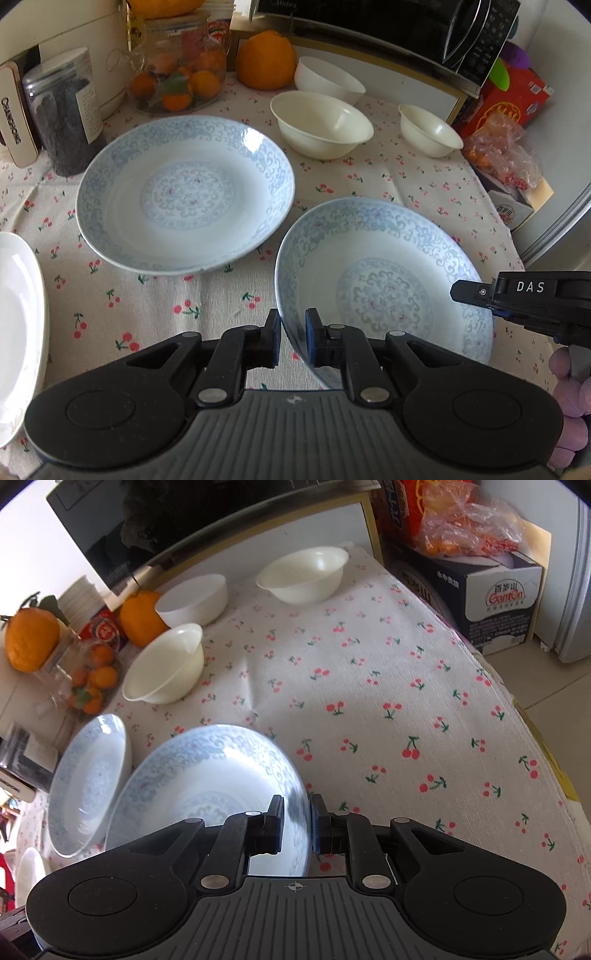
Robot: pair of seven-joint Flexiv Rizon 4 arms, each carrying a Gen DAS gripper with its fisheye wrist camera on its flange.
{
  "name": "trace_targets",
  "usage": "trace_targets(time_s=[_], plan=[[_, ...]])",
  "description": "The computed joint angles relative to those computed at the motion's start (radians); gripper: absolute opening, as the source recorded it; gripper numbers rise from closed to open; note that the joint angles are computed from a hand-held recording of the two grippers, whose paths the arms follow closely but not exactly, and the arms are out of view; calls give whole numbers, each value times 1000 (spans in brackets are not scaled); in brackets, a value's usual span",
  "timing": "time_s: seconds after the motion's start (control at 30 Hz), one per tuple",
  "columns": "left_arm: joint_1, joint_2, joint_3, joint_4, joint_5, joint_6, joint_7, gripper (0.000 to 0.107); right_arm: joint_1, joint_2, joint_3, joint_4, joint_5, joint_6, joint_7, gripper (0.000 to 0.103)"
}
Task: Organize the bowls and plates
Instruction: 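Close the right tool on the blue plate rim and lift it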
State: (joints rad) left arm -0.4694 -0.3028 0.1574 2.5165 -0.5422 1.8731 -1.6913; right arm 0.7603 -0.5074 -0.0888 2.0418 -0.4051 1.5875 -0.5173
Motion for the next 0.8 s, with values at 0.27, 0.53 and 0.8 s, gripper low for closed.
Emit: trace_targets(time_s=[0.27, 0.53, 0.8], plan=[[-40, 1, 34, -6, -15, -22, 17, 12, 9, 5, -8, 0, -23, -22, -3, 18], [42, 20, -14, -6, 61, -48, -19, 13, -28, 4, 32, -7, -17, -25, -3, 18], [51, 39, -6, -10, 141, -82, -49, 28, -9, 18, 5, 4, -33, -16, 8, 25]])
